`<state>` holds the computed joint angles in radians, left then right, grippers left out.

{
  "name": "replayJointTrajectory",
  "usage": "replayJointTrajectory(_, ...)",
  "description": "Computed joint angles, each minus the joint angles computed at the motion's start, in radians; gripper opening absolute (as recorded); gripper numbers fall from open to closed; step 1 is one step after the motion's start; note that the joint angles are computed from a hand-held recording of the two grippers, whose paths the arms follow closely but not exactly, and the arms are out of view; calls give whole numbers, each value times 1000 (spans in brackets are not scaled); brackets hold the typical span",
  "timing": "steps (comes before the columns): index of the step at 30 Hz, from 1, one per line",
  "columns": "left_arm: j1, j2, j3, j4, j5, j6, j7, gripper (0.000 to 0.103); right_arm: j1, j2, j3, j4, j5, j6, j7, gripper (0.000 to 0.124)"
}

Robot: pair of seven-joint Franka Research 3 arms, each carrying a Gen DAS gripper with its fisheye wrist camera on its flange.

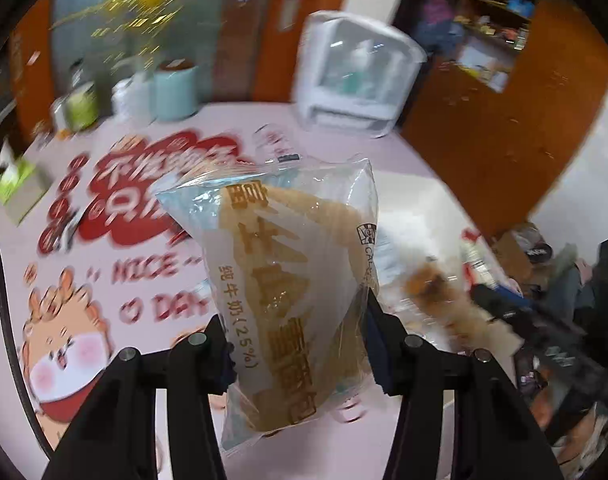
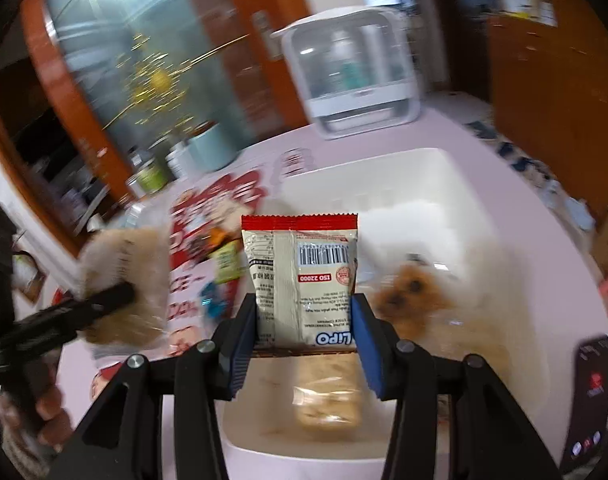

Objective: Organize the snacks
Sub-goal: 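Lower both packs into the white tray and open both tools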

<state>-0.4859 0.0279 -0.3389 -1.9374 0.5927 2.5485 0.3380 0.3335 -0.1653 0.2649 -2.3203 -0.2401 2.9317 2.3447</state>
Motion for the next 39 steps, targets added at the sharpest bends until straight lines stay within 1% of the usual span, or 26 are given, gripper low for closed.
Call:
replayJointTrajectory(1, -8, 25, -6, 39, 30, -4, 4, 50, -31, -18, 20, -13, -53, -11, 58, 47)
replayJointTrajectory(3, -35, 84, -8, 125, 100, -24, 5, 50, -70, -39, 45, -28, -124, -36, 127, 47)
replayJointTrajectory(5, -65, 140, 0, 202, 141, -38, 17, 50, -94, -46, 64, -25, -185, -78, 182, 47)
replayJointTrajectory(8, -122, 250, 23, 353, 178, -96, 55, 51, -80, -38, 44, -21, -201, -102, 187, 48)
replayJointTrajectory(9, -141, 299, 32, 419, 180, -120, 91, 53, -75, -29, 38, -16, -198, -121, 190, 48)
replayJointTrajectory(11, -160, 371, 42, 512, 149, -131, 184, 58, -49, -28, 6, -31, -152, -113, 160, 48)
replayJointTrajectory(12, -172, 392, 52, 539, 140, -137, 206, 67, -37, -26, -10, -42, -118, -106, 142, 49)
replayJointTrajectory(13, -188, 418, 64, 574, 133, -156, 223, 84, -26, -22, -24, -48, -80, -109, 122, 50)
replayJointTrajectory(14, -201, 431, 77, 589, 127, -163, 229, 93, -23, -22, -29, -54, -65, -110, 111, 51)
replayJointTrajectory(15, -211, 431, 93, 582, 128, -157, 216, 99, -30, -22, -26, -57, -69, -119, 122, 54)
replayJointTrajectory(16, -217, 425, 104, 569, 128, -145, 203, 99, -43, -30, -14, -66, -94, -127, 154, 57)
replayJointTrajectory(18, -213, 407, 108, 531, 111, -127, 202, 99, -65, -46, -3, -87, -130, -124, 207, 59)
replayJointTrajectory(22, -217, 381, 106, 480, 96, -143, 210, 99, -84, -53, 3, -103, -140, -107, 259, 59)
replayJointTrajectory(26, -215, 293, 106, 350, 143, -99, 115, 100, -107, -64, 26, -109, -188, -91, 322, 59)
replayJointTrajectory(28, -207, 246, 100, 283, 176, -75, 59, 102, -122, -72, 44, -107, -223, -82, 357, 59)
replayJointTrajectory(31, -192, 170, 84, 177, 236, -64, -46, 103, -146, -89, 79, -110, -300, -90, 420, 59)
replayJointTrajectory(33, -179, 124, 64, 114, 264, -81, -108, 103, -152, -97, 90, -114, -335, -90, 448, 59)
replayJointTrajectory(38, -134, 17, 11, -25, 294, -93, -206, 103, -145, -116, 102, -117, -367, -96, 477, 59)
replayJointTrajectory(39, -125, -1, 1, -45, 299, -106, -221, 103, -145, -121, 110, -115, -376, -103, 485, 59)
